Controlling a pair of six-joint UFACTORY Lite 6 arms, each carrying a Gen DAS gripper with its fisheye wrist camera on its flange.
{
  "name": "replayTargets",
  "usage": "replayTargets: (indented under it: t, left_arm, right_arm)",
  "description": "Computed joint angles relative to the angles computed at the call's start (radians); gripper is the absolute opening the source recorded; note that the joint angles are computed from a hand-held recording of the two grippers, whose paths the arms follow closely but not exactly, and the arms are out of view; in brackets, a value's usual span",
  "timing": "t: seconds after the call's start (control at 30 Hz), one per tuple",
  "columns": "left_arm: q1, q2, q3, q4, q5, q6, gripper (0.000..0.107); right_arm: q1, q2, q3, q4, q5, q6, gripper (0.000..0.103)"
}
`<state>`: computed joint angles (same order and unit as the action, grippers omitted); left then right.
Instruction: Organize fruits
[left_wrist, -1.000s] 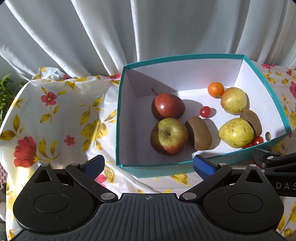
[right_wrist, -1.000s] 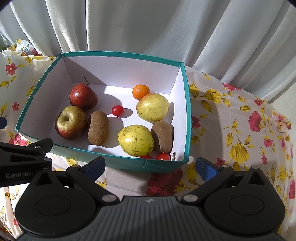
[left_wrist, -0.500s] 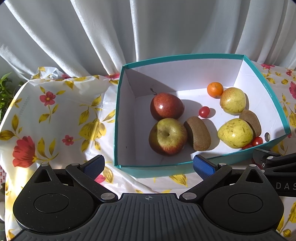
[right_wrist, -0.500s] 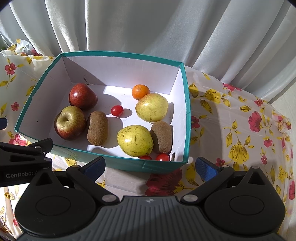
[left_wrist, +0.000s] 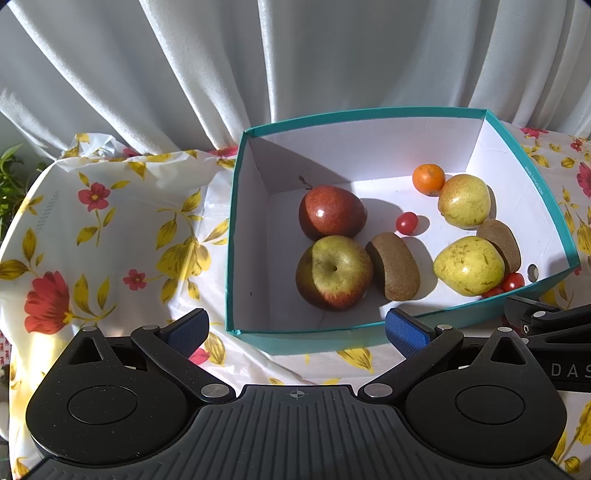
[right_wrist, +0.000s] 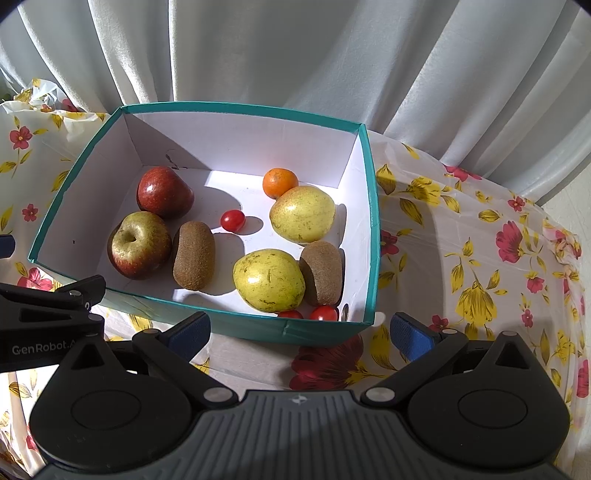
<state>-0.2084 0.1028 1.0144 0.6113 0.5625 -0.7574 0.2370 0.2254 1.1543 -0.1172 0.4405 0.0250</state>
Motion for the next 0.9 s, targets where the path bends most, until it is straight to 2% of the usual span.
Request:
replayTargets:
  t: [0.4, 0.57, 0.7, 0.9]
  left_arm:
    - [-0.001, -0.001, -0.001, 0.009, 0.001, -0.005, 0.103]
    - [-0.014, -0.008, -0.013, 0.062, -0.003, -0.051, 0.103]
    - [-0.036, -0.016, -0.036, 0.169, -0.007, -0.143, 0.103]
    - [-0.029, -0.016, -0.038, 0.168, -0.016, -0.14, 0.103]
  right_arm:
    - [-0.001, 0.002, 0.001, 0.008, 0.0, -0.004, 0.103]
    - [0.002, 0.005, 0.0, 0.004, -0.002, 0.005, 0.103]
    - [-0.004, 0.001, -0.002, 0.032, -0.002, -0.023, 0.103]
    - [-0.009, -0.007, -0.007, 0.057, -0.005, -0.054, 0.103]
